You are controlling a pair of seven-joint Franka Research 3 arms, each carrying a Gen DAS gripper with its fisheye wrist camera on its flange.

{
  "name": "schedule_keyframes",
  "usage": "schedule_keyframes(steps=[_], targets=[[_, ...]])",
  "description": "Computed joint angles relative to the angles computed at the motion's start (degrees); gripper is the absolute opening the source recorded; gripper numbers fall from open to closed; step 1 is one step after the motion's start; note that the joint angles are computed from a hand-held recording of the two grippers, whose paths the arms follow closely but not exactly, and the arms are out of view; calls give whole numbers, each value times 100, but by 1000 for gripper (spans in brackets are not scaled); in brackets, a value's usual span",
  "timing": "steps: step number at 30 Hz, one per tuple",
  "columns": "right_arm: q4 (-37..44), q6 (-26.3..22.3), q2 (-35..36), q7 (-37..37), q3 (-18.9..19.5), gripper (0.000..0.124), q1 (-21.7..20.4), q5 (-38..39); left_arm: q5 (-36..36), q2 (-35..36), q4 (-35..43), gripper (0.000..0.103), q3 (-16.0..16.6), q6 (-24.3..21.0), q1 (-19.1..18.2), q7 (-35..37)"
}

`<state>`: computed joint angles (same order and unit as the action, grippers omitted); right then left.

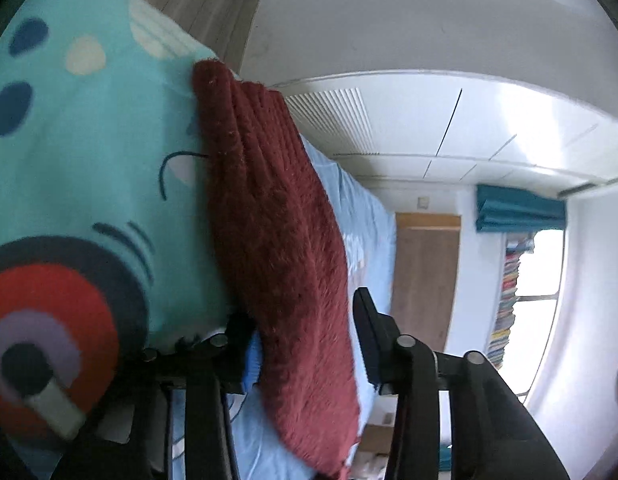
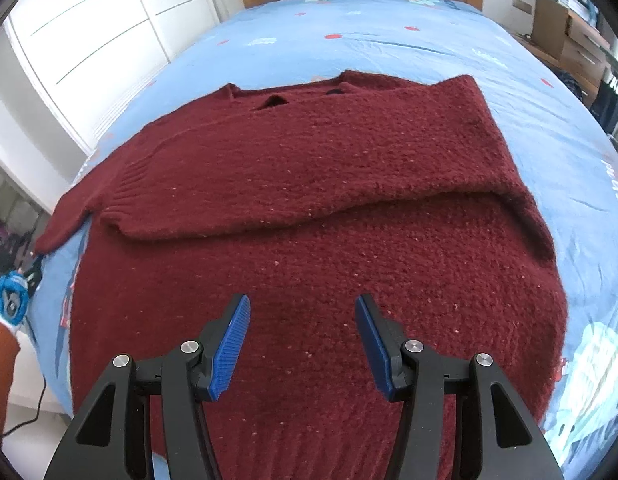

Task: Fold small clothes
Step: 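Grasp the other sleeve cuff with the left gripper and lift it, then carry the held sleeve with the left gripper across the sweater body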

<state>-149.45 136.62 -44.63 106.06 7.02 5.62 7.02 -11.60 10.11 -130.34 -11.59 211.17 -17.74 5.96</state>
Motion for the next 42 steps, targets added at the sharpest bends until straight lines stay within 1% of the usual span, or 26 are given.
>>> schedule_keyframes(steps=[2, 4, 7, 8, 9, 10, 11, 12, 13, 15, 16, 17, 19, 20, 21, 22, 25, 28, 30, 32, 33, 35, 37, 40, 42], targets=[[39, 20, 45, -19, 3, 57, 28, 9, 16, 112, 109, 33, 14, 44, 43, -71], [62, 41, 67, -21, 4, 57, 56, 29, 59, 220, 291, 33, 58, -96, 81, -62], [98, 20, 91, -42, 18, 57, 76, 15, 42, 280, 545, 33, 140, -473, 42, 80], [111, 3, 98, -44, 30, 57, 73, -4, 19, 276, 648, 30, 189, -706, 18, 156], [121, -27, 90, -48, 40, 57, 69, -27, -118, 271, 700, 21, 266, -837, -116, 287], [128, -60, 72, -45, 43, 57, 67, -40, -169, 246, 740, 16, 305, -1026, -188, 361], [128, -79, 53, -35, 46, 57, 61, -50, -245, 274, 828, 15, 372, -1179, -286, 432], [129, -116, 12, -16, 55, 57, 45, -72, -474, 248, 858, 14, 566, -1281, -549, 599], [127, -145, -24, -1, 61, 57, 32, -90, -652, 205, 842, 14, 708, -1324, -747, 721], [111, -212, -116, 32, 65, 57, 8, -115, -860, 144, 845, 13, 843, -1391, -978, 855], [103, -242, -154, 48, 59, 57, 2, -113, -872, 133, 860, 12, 843, -1402, -998, 897], [91, -265, -188, 62, 51, 57, -1, -105, -964, 110, 892, 12, 938, -1440, -1126, 1032], [32, -307, -307, 83, 17, 57, 4, -63, -1233, 80, 987, 12, 1190, -1529, -1437, 1366], [3, -307, -352, 66, -6, 57, 5, -48, -1430, 66, 1043, 11, 1399, -1580, -1679, 1551], [-38, -306, -417, 46, -30, 57, 9, -27, -1556, 63, 1087, 11, 1497, -1547, -1815, 1645], [-78, -334, -483, 33, -46, 57, 5, -11, -1630, 76, 1153, 11, 1509, -1475, -1867, 1715], [-153, -428, -642, 27, -78, 57, -39, 33, -1855, 179, 1516, 11, 1678, -1607, -2108, 2079], [-298, -424, -930, 23, -120, 57, -101, 80, -1701, 336, 1908, 11, 1721, -1722, -2225, 2061], [-404, -455, -1107, 31, -153, 57, -151, 127, -1498, 489, 2262, 11, 1851, -1910, -2372, 1996], [-525, -511, -1314, 16, -227, 57, -205, 181, -1274, 714, 2717, 11, 1824, -2027, -2419, 1870], [-566, -533, -1392, -9, -259, 57, -240, 194, -1168, 893, 3084, 11, 1857, -2171, -2443, 1791], [-685, -603, -1623, -50, -318, 57, -329, 210, -959, 1121, 3546, 11, 1768, -2310, -2407, 1672], [-786, -672, -1823, -68, -361, 57, -422, 239, -728, 1405, 4104, 11, 1541, -2453, -2276, 1607], [-973, -791, -2170, -99, -482, 57, -610, 282, -422, 1903, 5025, 11, 1245, -2691, -2174, 1476], [-1091, -881, -2390, -132, -557, 57, -748, 299, -207, 2331, 5828, 11, 995, -2983, -2067, 1434]])
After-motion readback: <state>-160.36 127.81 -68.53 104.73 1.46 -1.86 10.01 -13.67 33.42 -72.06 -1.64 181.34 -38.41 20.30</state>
